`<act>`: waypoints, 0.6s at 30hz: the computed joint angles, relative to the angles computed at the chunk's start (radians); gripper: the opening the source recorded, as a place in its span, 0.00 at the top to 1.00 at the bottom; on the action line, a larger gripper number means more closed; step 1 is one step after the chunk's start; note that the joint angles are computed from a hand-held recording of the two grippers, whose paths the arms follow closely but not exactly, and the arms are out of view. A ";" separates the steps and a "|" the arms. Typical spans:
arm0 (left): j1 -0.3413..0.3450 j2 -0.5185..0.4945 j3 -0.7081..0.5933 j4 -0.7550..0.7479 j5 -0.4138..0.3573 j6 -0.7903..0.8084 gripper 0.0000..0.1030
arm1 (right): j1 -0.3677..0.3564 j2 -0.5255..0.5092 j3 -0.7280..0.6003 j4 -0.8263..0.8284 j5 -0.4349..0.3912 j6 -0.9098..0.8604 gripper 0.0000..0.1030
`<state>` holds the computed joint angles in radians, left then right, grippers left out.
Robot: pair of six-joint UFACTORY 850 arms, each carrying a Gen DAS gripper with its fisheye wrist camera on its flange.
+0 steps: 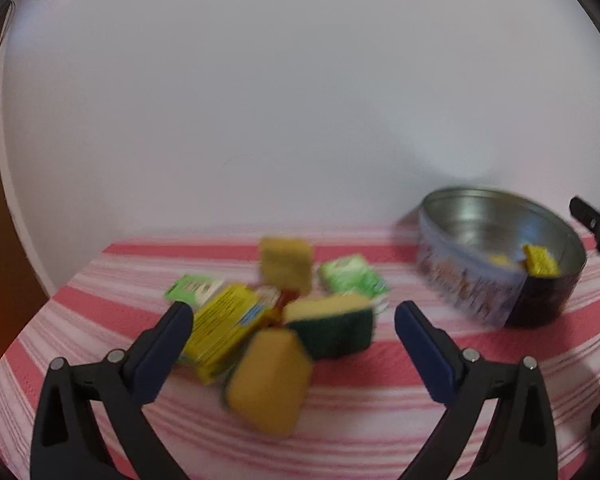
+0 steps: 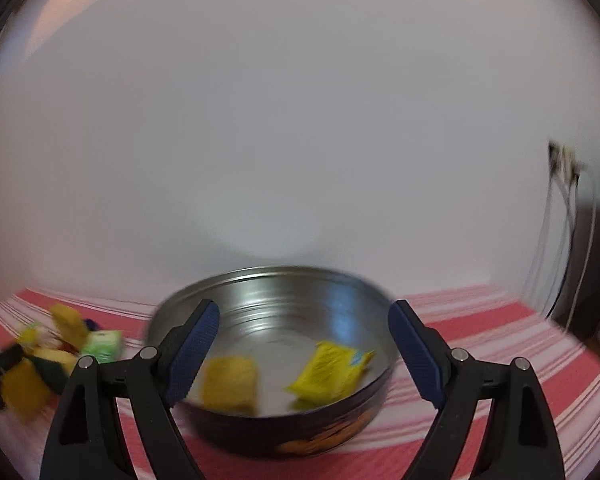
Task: Organize objects
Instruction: 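Grasp a yellow-green scrub sponge with the left gripper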
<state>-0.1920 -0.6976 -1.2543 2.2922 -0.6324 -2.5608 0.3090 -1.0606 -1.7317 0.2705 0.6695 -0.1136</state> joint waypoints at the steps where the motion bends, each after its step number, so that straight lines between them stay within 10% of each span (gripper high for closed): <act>1: 0.009 -0.001 -0.001 -0.004 0.027 0.001 0.14 | 0.007 0.008 0.009 -0.039 -0.023 0.053 0.14; 9: 0.103 -0.053 -0.089 0.013 0.367 -0.132 0.36 | 0.070 0.012 0.016 -0.252 -0.104 0.097 0.14; 18: 0.092 -0.058 -0.084 0.008 0.347 -0.083 0.71 | 0.073 -0.017 -0.030 -0.371 -0.157 0.170 0.14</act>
